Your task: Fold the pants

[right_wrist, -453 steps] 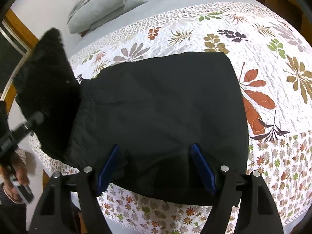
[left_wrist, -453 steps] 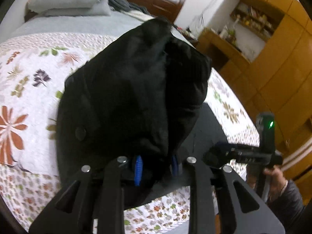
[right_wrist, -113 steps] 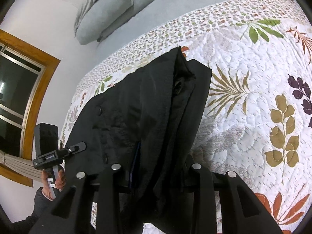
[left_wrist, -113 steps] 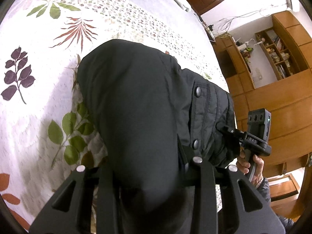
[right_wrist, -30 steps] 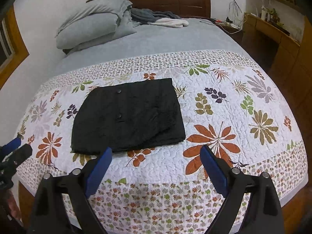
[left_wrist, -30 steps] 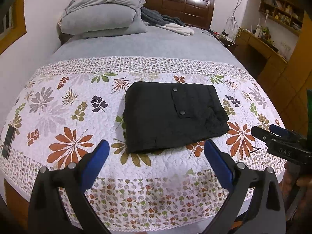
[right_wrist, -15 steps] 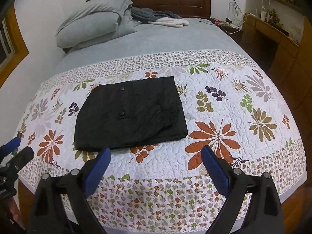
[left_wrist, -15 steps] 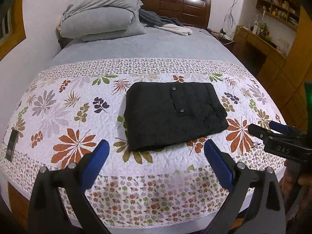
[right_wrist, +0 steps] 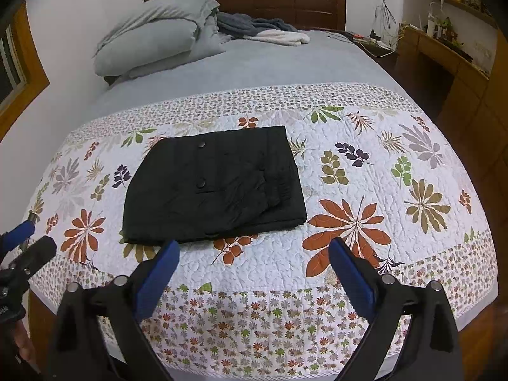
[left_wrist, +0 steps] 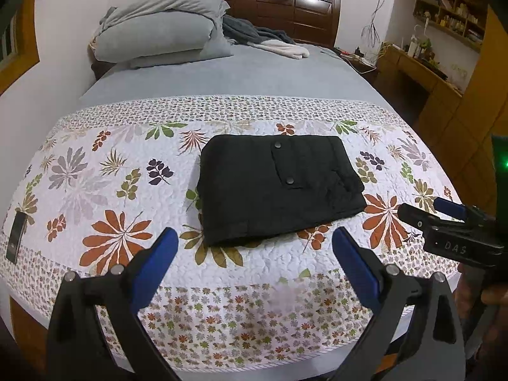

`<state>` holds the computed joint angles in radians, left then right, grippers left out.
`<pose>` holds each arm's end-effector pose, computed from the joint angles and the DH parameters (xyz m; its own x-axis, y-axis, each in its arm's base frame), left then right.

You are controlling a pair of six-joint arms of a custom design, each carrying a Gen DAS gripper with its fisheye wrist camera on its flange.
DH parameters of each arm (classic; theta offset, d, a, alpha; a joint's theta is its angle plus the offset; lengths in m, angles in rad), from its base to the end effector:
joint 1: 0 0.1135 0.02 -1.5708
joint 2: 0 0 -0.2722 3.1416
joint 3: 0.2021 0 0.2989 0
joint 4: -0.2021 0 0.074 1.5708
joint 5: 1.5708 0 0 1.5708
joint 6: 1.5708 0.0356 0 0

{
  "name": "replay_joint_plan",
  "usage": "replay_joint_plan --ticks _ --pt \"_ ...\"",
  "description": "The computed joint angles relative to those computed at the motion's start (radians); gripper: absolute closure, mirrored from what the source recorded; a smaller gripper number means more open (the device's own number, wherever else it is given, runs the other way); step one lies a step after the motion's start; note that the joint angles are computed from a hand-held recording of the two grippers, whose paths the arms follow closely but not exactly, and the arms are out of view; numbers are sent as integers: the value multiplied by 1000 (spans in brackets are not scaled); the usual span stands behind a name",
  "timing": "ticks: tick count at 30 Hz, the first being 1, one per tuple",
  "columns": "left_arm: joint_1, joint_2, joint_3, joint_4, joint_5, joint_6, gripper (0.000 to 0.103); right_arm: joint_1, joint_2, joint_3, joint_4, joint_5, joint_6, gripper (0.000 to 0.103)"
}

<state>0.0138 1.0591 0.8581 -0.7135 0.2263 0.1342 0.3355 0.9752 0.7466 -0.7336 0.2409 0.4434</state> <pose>0.2520 -0.0045 0.2651 -0.7685 0.1198 -0.6285 0.2283 0.9690 -0.0945 0.2182 0.0671 0.2418 -0.7817 0.1687 -0.6004 0.1599 0.9848 0.0685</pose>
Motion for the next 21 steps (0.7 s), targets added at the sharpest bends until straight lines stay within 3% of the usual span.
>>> replay_joint_plan --ticks 11,21 --pt "1 12 2 3 -5 0 6 3 17 -3 8 8 -13 7" --pt "23 7 -13 26 52 -11 6 -1 47 -6 14 11 -26 6"
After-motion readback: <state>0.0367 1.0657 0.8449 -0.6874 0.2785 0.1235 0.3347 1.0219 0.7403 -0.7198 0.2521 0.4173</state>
